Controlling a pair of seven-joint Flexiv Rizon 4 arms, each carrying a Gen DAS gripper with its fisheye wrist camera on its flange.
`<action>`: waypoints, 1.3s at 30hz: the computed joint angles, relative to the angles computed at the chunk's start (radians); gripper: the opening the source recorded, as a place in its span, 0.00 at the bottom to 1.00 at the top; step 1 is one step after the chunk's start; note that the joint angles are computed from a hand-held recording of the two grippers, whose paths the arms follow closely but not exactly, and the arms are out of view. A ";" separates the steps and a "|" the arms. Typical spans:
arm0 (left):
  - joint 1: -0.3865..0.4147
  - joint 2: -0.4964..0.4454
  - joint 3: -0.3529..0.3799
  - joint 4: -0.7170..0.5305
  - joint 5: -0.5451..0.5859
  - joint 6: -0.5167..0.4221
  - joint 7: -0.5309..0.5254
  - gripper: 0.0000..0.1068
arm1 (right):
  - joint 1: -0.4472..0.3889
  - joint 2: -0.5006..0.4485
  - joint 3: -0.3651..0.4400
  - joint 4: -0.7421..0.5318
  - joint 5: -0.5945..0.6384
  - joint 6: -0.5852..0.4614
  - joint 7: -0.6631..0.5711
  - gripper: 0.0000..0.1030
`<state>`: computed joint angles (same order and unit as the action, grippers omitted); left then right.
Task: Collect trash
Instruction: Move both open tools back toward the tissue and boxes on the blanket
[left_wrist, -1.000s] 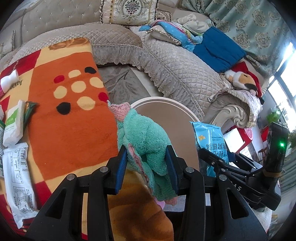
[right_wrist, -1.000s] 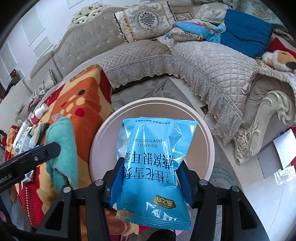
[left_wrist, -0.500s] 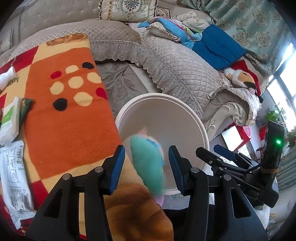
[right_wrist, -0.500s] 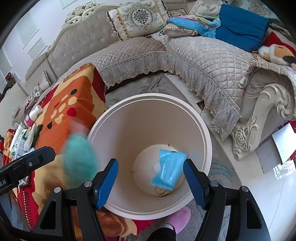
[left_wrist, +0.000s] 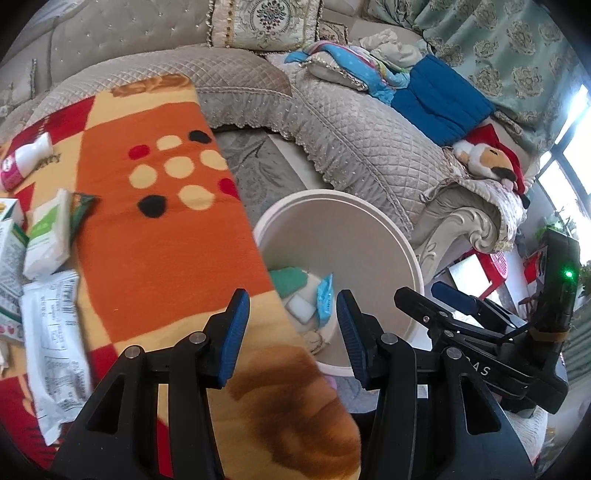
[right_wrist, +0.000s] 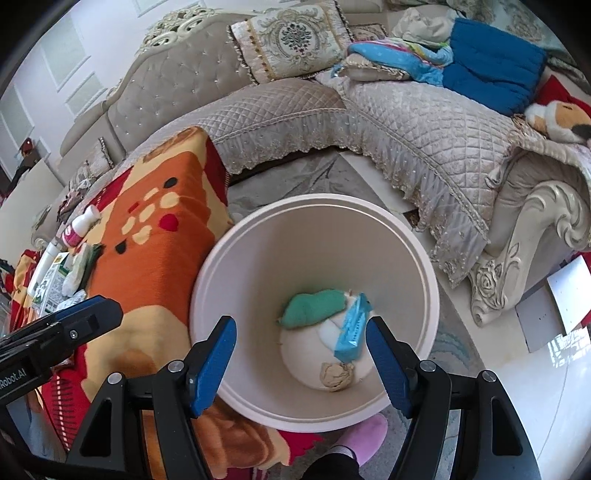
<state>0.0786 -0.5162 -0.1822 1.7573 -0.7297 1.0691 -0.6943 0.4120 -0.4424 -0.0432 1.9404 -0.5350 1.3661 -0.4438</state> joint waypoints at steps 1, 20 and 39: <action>0.005 0.004 -0.001 0.005 -0.006 0.004 0.005 0.44 | 0.004 0.000 0.000 -0.005 -0.002 0.001 0.000 0.68; 0.095 0.074 0.042 0.075 -0.123 0.050 0.078 0.44 | 0.049 -0.080 0.081 -0.182 0.050 -0.044 -0.106 0.69; 0.278 -0.010 0.139 -0.034 -0.046 0.050 -0.016 0.44 | 0.110 -0.280 0.195 -0.557 0.215 -0.211 -0.367 0.69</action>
